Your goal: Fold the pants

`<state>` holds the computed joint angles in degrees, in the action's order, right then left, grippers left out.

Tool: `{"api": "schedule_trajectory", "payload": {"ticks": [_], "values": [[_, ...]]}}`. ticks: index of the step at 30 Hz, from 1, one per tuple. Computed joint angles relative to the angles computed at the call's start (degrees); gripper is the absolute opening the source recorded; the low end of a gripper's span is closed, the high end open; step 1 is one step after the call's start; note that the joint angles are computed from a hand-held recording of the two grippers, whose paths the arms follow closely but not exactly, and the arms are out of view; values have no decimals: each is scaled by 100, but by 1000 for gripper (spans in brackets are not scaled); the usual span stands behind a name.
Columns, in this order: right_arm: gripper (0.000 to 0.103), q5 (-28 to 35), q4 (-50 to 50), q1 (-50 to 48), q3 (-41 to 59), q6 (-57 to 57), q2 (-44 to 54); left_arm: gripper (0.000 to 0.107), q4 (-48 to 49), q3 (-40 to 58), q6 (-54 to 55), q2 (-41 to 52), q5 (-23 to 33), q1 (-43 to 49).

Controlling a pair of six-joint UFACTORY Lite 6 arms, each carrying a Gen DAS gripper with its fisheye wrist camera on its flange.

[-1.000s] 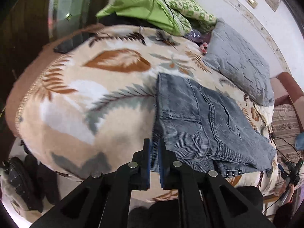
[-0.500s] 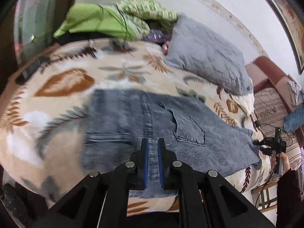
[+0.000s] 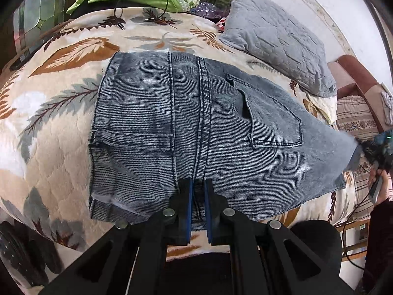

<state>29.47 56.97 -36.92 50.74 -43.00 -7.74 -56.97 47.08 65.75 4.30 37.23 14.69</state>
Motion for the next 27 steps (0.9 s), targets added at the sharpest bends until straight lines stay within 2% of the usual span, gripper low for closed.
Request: {"api": "schedule_trajectory", "payload": {"ticks": [1, 3, 5, 7, 9, 13, 17, 21, 24, 27], "values": [[11, 43, -458, -6, 10, 372, 307, 8, 102, -16, -41, -25, -17, -23], [11, 293, -655, -251, -160, 675, 694, 8, 210, -35, -66, -56, -53, -76], [11, 161, -393, -590, -770, 362, 514, 8, 256, -21, -79, -40, -64, -104], [11, -267, -1015, -525, -1191, 739, 128, 8, 302, 52, -148, 20, -35, -119], [11, -348, -1408, -596, -1464, 861, -252, 8, 334, 128, -238, 90, -25, -146], [11, 56, -1179, -885, -1457, 406, -563, 8, 426, 192, -386, 41, -17, -156], [11, 642, -675, -629, -962, 218, -457, 8, 356, 84, -408, -261, 115, -68], [11, 713, -138, 848, -543, 493, -77, 8, 132, 64, -324, -519, 370, -1], [11, 237, 201, 2455, -255, 845, 366, 9, 70, 122, -320, -602, 379, -95], [11, -325, 462, 3981, 349, 1095, 1129, 9, 224, 180, -382, -516, 129, -266]]}}
